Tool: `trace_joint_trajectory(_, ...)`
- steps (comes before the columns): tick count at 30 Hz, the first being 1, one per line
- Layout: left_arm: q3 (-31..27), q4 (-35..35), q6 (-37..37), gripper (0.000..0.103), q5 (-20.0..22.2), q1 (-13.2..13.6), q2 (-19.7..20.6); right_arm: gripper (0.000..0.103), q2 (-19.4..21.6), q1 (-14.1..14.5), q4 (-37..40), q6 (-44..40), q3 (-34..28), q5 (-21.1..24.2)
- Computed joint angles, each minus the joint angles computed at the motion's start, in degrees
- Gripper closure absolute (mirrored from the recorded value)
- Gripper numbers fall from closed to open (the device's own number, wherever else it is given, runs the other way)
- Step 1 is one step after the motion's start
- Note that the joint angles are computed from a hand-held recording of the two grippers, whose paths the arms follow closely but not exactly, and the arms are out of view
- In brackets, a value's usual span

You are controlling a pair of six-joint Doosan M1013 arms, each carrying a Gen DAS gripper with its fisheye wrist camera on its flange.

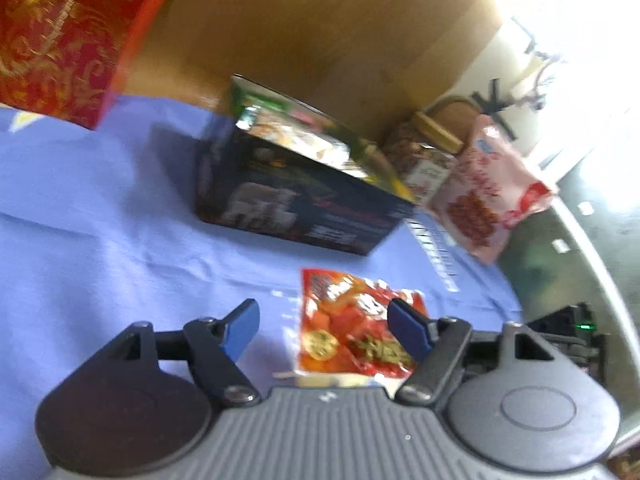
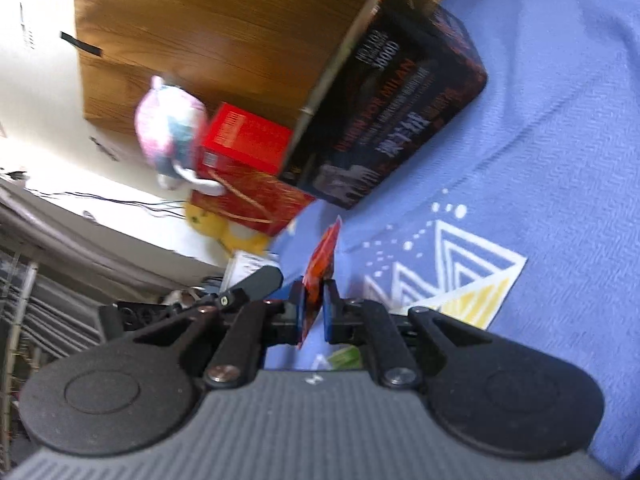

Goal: Organize snacks

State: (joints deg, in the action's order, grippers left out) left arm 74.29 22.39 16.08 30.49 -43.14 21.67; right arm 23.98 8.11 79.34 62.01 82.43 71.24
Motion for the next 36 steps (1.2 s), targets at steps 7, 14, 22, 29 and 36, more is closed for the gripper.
trace_joint_trajectory(7, -6.8, 8.5, -2.6, 0.067, 5.3, -0.9, 2.7, 0.091, 0.9, -0.4, 1.4, -1.9, -3.4, 0.3)
trace_joint_trajectory(14, -22.3, 9.8, 5.4, 0.068, 15.7, 0.9, 11.0, 0.09, 3.5, 1.3, -7.5, -2.7, -13.7, -8.1)
trace_joint_trajectory(22, -26.5, 13.5, 4.2, 0.064, 23.9, 0.7, 14.1, 0.069, 2.0, 7.5, -33.8, -6.8, -15.0, -33.0)
trace_joint_trajectory(29, -12.8, 13.3, 4.1, 0.058, 19.2, -2.6, 5.5, 0.068, -3.9, 2.1, -13.0, -18.0, -3.6, -18.1)
trace_joint_trajectory(36, -6.2, 5.0, 6.2, 0.055, 17.0, -4.5, 2.3, 0.056, -10.9, 2.5, -18.0, -26.7, 7.1, -7.4)
